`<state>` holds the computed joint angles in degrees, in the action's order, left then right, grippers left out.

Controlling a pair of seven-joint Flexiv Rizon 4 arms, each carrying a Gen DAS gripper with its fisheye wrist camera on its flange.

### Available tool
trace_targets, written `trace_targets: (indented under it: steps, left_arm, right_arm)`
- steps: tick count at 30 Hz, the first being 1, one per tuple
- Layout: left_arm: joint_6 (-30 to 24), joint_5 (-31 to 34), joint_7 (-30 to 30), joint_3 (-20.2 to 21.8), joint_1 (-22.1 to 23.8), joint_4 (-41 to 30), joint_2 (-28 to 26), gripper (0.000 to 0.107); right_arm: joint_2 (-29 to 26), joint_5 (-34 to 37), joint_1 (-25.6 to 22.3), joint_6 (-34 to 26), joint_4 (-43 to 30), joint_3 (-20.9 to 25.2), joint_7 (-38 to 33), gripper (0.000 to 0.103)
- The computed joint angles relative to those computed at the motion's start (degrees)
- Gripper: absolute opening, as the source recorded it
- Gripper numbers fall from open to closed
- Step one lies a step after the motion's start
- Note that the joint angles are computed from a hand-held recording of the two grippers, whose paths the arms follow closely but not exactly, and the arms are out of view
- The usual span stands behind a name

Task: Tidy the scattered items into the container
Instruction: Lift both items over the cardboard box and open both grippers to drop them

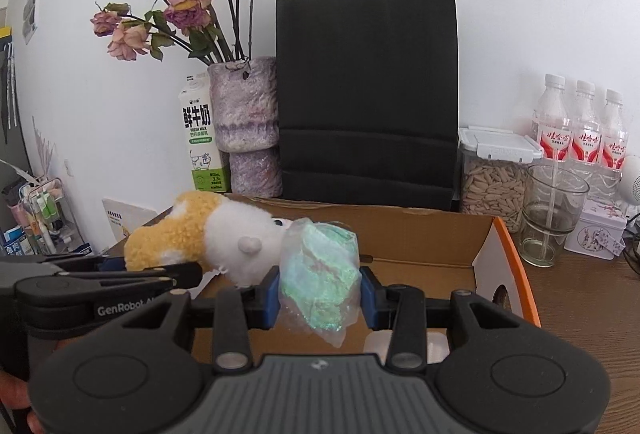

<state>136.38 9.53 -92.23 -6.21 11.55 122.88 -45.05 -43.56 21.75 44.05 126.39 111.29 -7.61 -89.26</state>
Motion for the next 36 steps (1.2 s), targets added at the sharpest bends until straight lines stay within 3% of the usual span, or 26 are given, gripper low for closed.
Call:
trace_targets:
  steps: [5,6,8,9,10,12,15,36]
  left_arm:
    - [0.09,-1.92,0.93,1.11,-1.64,0.32,0.23,0.051]
    - [0.16,-2.98,1.33,1.65,-2.4,0.47,0.39,0.053]
    - [0.98,-5.19,2.05,2.69,-3.94,0.91,0.68,0.058]
    - [1.91,-5.64,2.18,2.94,-4.26,1.14,0.72,0.066]
    - [3.02,-5.77,2.29,3.1,-4.44,1.37,0.77,0.085]
    - [6.24,-7.84,2.91,4.2,-6.09,1.88,0.5,0.103]
    - [9.41,-10.37,4.56,5.2,-7.9,2.45,0.25,0.103]
    - [9.74,-9.95,4.23,4.05,-6.99,4.27,1.78,0.103]
  right_arm:
    - [-0.12,2.2,2.48,-1.43,-0.28,-2.34,-0.9,0.045]
    - [-0.08,3.03,3.25,-2.08,-0.36,-3.14,-1.01,0.053]
    - [0.06,4.85,4.7,-2.89,-0.44,-4.77,-0.82,0.077]
    - [0.05,5.98,5.78,-3.25,-0.45,-6.0,-0.91,0.094]
    - [0.09,6.86,6.75,-3.58,-0.38,-7.12,-1.06,0.1]
    - [0.58,7.75,7.65,-4.3,-0.06,-8.33,-0.86,0.103]
    - [1.3,7.69,8.11,-5.09,0.62,-9.29,-0.4,0.103]
    - [2.77,7.44,9.59,-3.12,2.83,-10.22,-0.97,0.103]
